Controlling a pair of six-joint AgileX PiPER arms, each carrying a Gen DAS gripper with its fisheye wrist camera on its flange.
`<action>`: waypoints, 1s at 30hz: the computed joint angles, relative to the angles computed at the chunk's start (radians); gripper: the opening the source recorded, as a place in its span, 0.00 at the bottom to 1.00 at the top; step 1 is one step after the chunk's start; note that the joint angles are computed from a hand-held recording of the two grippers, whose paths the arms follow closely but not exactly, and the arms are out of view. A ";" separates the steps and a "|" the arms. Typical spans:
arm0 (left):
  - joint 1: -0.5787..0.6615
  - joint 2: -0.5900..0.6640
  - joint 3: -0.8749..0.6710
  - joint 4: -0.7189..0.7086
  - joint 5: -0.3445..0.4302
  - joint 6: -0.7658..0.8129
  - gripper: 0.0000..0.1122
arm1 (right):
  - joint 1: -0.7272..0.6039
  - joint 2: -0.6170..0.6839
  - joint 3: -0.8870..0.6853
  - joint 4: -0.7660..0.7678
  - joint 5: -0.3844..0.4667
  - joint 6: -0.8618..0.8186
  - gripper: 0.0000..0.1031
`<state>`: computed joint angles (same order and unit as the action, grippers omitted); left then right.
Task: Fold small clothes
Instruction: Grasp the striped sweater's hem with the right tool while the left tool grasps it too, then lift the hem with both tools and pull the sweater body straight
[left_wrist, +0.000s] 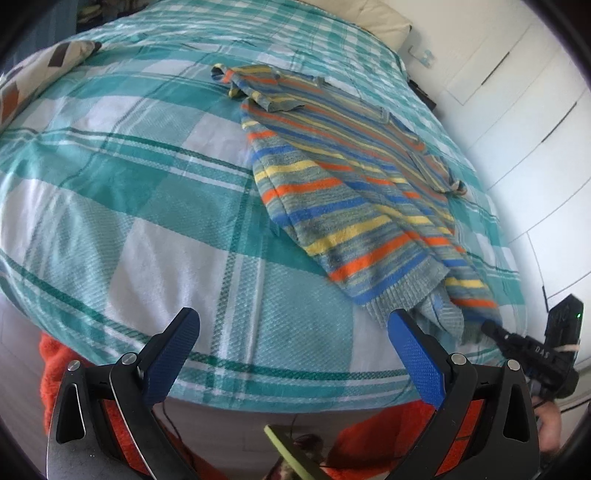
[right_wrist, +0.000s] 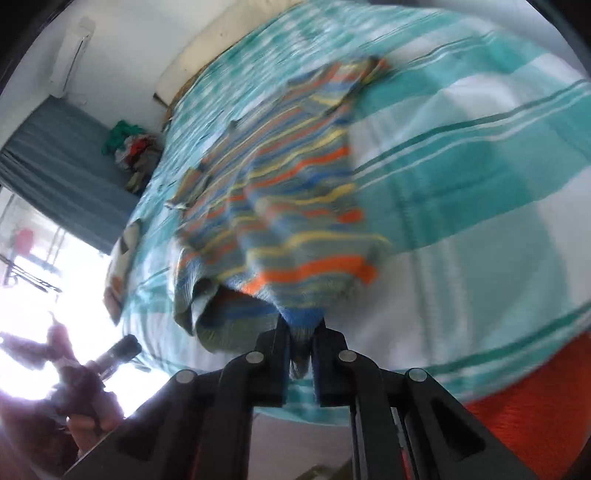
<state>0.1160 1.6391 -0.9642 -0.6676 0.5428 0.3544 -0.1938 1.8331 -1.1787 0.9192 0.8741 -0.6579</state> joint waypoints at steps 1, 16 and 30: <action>0.000 0.033 -0.017 -0.058 0.002 0.053 0.91 | -0.005 0.005 0.001 -0.002 0.001 0.007 0.09; 0.123 0.215 -0.197 -0.336 0.298 0.220 0.03 | 0.000 -0.015 -0.021 -0.033 0.003 0.008 0.09; 0.330 0.116 -0.057 -0.156 0.281 0.282 0.51 | -0.125 0.132 -0.043 0.071 0.237 -0.057 0.53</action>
<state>0.4459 1.7554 -1.0216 -0.8236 0.8235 0.6366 -0.3190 1.9648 -1.2214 0.9901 1.1113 -0.7150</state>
